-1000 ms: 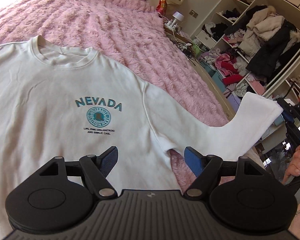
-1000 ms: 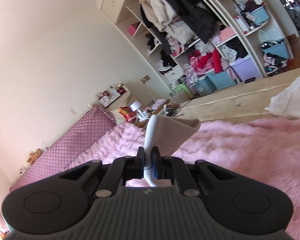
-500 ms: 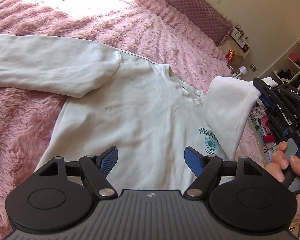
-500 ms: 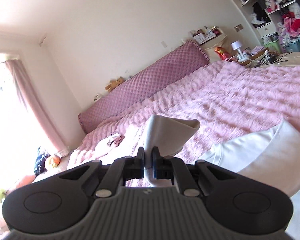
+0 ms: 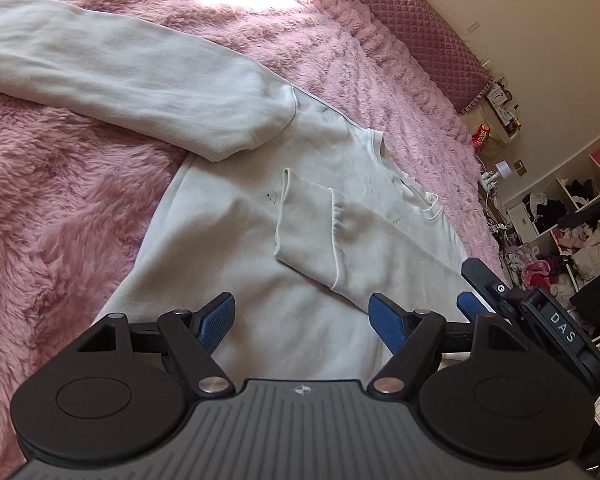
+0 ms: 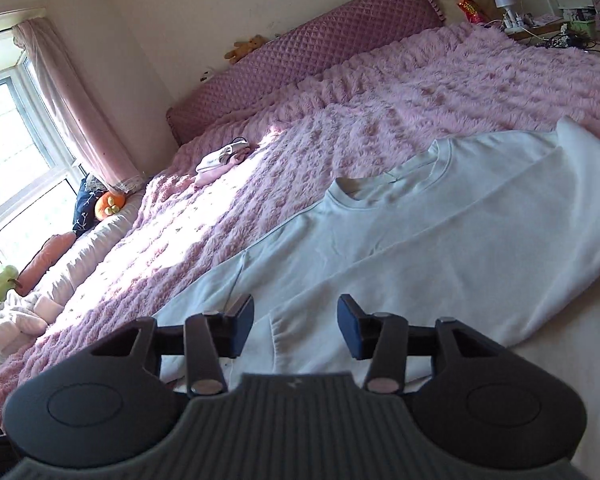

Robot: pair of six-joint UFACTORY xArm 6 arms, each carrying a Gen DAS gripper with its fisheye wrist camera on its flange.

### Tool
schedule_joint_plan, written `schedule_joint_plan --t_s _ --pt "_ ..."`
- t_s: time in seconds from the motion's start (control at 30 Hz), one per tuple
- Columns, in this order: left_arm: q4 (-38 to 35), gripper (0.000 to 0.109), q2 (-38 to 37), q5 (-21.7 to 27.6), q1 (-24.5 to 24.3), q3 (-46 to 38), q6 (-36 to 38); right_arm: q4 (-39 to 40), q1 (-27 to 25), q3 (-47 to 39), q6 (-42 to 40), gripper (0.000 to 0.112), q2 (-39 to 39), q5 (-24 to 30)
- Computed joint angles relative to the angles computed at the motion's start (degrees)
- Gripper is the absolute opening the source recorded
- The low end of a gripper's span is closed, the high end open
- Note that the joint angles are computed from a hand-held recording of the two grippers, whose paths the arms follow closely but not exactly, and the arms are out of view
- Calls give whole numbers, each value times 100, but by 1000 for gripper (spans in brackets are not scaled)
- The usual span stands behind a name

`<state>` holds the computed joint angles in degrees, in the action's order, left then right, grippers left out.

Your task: Fold small clothes

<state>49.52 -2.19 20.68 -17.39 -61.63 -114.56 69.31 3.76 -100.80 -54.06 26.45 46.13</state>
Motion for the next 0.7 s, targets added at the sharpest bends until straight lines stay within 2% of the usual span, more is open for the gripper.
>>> schedule_joint_plan --t_s 0.1,0.17,0.23,0.33,0.4,0.47,0.53,0.57,0.6,0.63,0.67,0.7 --pt "203 88 426 -361 101 -285 -424 -384 -332 -188 -148 44 104 -303" --pt "700 88 702 -468 125 -528 -1130 -676 -555 -445 -193 44 305 -467" --pt "1011 88 930 -320 105 -779 -1618 -838 -677 -494 -275 44 386 -648" --pt "1190 88 1206 12 74 -1093 -2015 -1088 -829 -580 -466 45 543 -949" --pt "1291 88 1408 62 125 -1318 -2110 -1184 -848 -586 -580 46 605 -1120" --pt "1824 88 1538 -56 229 -1446 -2556 -1275 -916 -571 -602 51 653 -1159" --pt "2626 84 1599 -361 378 -1495 -3404 -1393 -957 -584 -490 51 704 -1106" --pt "2943 68 1604 -412 418 -1516 -3755 -1508 -930 -632 -357 51 763 -1120" --pt "3050 41 1597 -385 433 -1526 -3867 -1544 -933 -637 -327 51 780 -1119" --pt "3002 26 1564 -288 422 -1526 -3760 -1590 -922 -637 -300 51 795 -1126" --pt "3092 6 1516 -171 400 -1533 -3717 -1631 -904 -630 -275 52 805 -1143" --pt "3296 6 1451 47 332 -1565 -3699 -1657 -890 -612 -251 52 802 -1153"
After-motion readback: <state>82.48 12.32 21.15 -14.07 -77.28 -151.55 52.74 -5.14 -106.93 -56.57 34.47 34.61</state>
